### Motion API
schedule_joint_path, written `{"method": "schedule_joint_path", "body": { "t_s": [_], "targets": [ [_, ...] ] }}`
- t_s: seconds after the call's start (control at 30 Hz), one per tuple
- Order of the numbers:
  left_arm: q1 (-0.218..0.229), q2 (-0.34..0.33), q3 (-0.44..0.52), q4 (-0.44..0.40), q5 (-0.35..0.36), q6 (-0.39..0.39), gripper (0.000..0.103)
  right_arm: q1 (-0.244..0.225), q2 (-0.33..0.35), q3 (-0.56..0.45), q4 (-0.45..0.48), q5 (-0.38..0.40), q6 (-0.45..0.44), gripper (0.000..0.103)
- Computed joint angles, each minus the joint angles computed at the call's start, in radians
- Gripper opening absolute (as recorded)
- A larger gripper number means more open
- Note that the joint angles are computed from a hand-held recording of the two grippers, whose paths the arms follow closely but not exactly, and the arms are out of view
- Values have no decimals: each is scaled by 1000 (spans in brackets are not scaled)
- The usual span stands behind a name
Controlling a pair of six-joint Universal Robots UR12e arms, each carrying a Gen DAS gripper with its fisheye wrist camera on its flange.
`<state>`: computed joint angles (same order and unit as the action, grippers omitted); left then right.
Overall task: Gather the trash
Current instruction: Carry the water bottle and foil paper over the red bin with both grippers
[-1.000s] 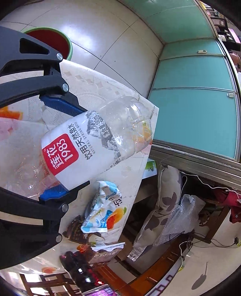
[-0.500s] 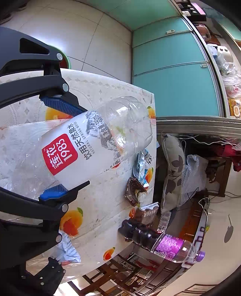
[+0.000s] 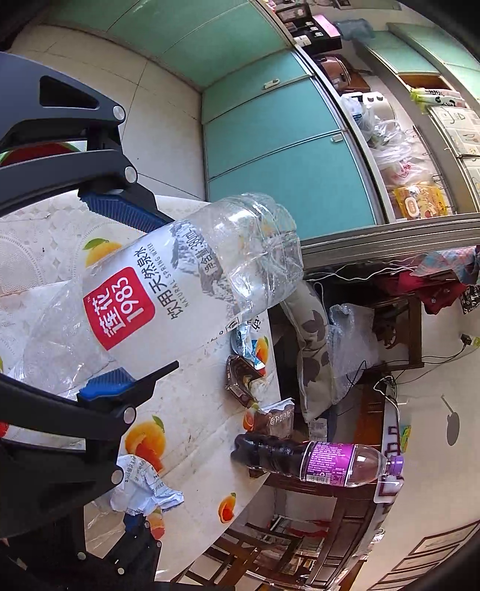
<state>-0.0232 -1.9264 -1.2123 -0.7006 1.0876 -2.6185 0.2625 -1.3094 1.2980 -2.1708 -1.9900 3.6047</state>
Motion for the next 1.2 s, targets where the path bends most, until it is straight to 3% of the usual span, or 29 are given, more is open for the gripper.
{"method": "schedule_joint_path", "body": {
  "t_s": [0.2, 0.63, 0.93, 1.2],
  "targets": [
    [5, 2, -3, 25, -11, -3, 64, 6, 7, -9, 4, -28, 1, 49],
    [14, -8, 12, -1, -9, -11, 64, 42, 35, -65, -4, -150, -55, 49],
    [36, -18, 39, 31, -31, -74, 64, 59, 65, -129, -60, -209, -70, 49],
    [54, -36, 71, 44, -20, -132, 64, 74, 112, -205, -123, -217, -114, 49]
  ]
}}
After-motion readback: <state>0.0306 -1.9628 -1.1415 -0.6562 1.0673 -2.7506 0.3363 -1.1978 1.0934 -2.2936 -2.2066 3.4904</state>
